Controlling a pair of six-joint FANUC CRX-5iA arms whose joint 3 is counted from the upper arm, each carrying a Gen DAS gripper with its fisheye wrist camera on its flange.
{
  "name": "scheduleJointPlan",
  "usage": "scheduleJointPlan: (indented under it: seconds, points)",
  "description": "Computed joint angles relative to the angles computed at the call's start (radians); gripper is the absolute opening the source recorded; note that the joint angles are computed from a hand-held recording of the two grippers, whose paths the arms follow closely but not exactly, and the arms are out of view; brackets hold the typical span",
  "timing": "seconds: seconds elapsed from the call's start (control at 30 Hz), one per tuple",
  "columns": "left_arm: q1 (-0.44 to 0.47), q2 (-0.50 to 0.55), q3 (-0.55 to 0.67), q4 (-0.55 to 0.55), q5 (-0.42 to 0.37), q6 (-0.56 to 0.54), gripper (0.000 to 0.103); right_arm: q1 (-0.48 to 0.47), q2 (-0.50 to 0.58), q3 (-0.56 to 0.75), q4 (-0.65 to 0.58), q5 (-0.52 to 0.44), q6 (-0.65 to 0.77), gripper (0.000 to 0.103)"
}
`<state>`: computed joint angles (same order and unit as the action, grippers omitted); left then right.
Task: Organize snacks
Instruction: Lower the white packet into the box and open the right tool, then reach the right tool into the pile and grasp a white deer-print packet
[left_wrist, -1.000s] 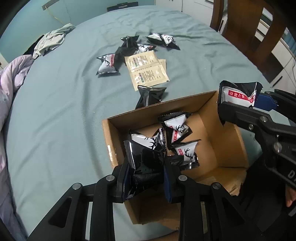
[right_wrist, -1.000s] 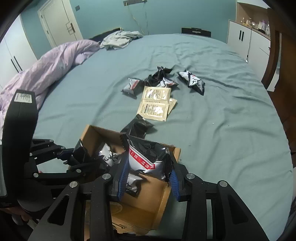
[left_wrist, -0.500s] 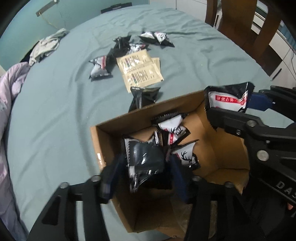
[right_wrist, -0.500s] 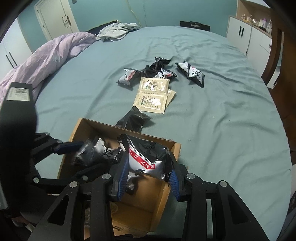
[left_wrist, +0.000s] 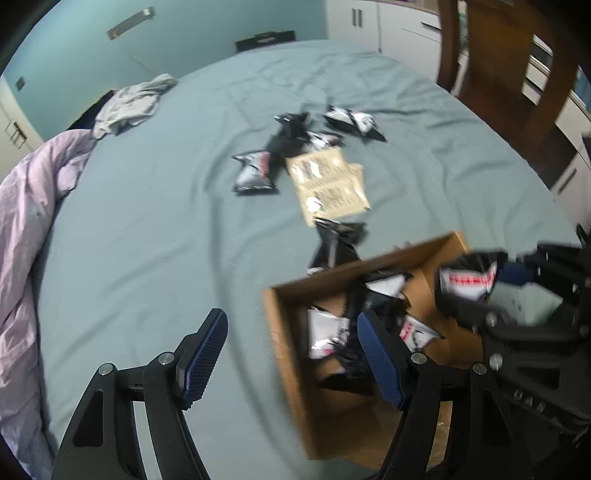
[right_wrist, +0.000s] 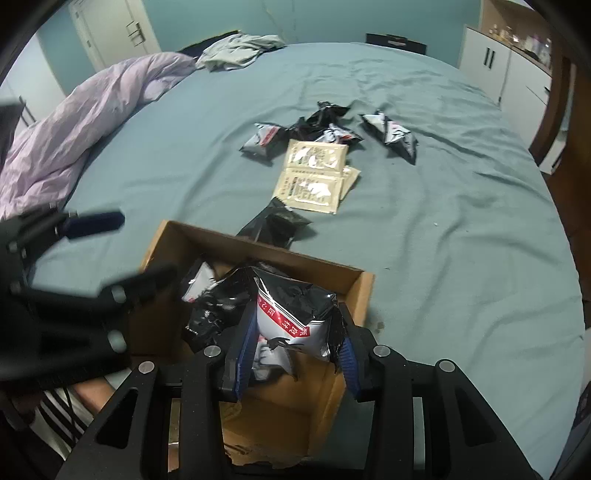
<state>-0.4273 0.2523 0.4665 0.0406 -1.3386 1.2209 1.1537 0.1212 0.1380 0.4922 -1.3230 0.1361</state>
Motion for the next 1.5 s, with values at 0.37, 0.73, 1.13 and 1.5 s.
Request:
scheduleJointPlan:
  seconds: [0.37, 0.73, 1.13, 1.5]
  points:
    - [0.019, 0.013, 0.024, -0.021, -0.003, 0.037, 0.073, -0.041, 0.094, 0.132, -0.147, -0.079, 0.169, 0.039]
    - [0.020, 0.010, 0.027, -0.035, 0.003, 0.055, 0.073, -0.025, 0.064, 0.090, -0.097, -0.041, 0.094, 0.060]
    - [0.027, 0.015, 0.041, -0.032, 0.007, 0.087, 0.075, -0.009, -0.090, -0.095, 0.042, 0.050, -0.132, 0.069]
    - [0.036, 0.053, 0.086, 0.016, -0.014, 0.112, 0.075, -0.107, -0.103, -0.104, 0.001, 0.064, -0.130, 0.069]
